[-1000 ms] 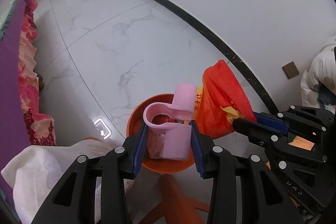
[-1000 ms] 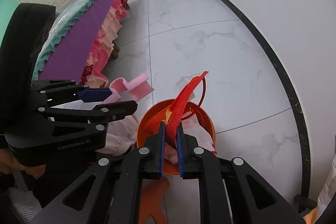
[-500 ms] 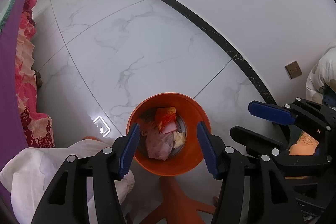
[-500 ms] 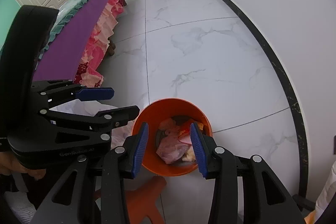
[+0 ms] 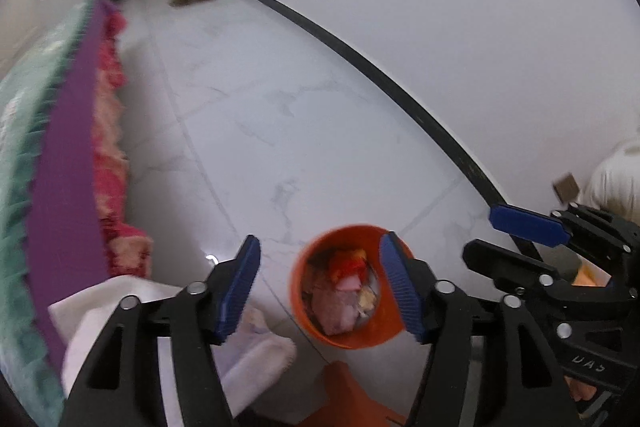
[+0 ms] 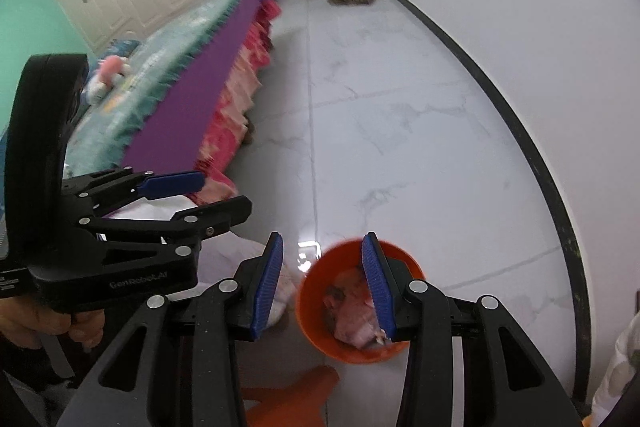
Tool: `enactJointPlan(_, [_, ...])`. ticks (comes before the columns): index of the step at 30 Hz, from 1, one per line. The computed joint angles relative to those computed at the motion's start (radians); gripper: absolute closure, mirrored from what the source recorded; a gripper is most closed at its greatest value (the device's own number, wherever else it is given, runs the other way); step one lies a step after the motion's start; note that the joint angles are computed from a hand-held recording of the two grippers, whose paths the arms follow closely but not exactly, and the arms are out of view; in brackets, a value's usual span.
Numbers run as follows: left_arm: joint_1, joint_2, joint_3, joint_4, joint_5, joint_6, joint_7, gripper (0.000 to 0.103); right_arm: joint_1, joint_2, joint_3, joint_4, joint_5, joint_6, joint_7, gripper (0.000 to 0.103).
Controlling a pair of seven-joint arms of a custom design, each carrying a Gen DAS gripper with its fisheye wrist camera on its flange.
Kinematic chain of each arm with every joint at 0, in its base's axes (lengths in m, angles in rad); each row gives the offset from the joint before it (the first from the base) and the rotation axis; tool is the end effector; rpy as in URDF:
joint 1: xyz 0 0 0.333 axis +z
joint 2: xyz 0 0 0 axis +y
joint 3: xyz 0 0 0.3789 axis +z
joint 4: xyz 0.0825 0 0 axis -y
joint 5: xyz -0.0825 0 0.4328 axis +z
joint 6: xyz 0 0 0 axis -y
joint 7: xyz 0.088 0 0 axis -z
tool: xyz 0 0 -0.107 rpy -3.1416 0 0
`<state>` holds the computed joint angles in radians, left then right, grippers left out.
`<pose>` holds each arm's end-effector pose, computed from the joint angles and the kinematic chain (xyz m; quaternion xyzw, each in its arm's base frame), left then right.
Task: Collect trash
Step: 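Swing both open tools back toward the bed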
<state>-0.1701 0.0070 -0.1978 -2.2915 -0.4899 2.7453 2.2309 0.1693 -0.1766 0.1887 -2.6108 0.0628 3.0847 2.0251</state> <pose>0.5533 -0.1930 0.4231 -0.4439 0.8583 -0.2418 0.0880 0.4636 0.1692 0.4118 -0.6183 0.7185 -0.1220 0.2941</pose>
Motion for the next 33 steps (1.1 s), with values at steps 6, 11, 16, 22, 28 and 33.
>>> enactJointPlan(6, [-0.003,-0.107,0.047,-0.067,-0.021,0.099,-0.025,0.038,0.049,-0.001,0.002,0.070,0.008,0.032,-0.059,0.061])
enactJointPlan(11, [-0.017,-0.177,0.115,-0.112,0.006,0.154,-0.077,0.038,0.139,0.030,-0.032,0.151,0.070,0.046,-0.174,0.061])
enactJointPlan(16, [0.008,-0.258,0.161,-0.177,0.103,0.216,-0.207,0.038,0.266,0.076,-0.078,0.243,0.210,0.045,-0.368,0.060])
enactJointPlan(22, [0.102,-0.341,0.175,-0.240,0.263,0.246,-0.383,0.038,0.360,0.167,-0.058,0.405,0.465,-0.003,-0.698,0.060])
enactJointPlan(28, [0.189,-0.395,0.219,-0.275,0.377,0.245,-0.509,0.038,0.360,0.266,0.026,0.557,0.506,-0.059,-0.825,0.060])
enactJointPlan(33, [0.274,-0.434,0.249,-0.298,0.473,0.224,-0.611,0.038,0.389,0.371,0.055,0.701,0.440,-0.116,-0.823,0.060])
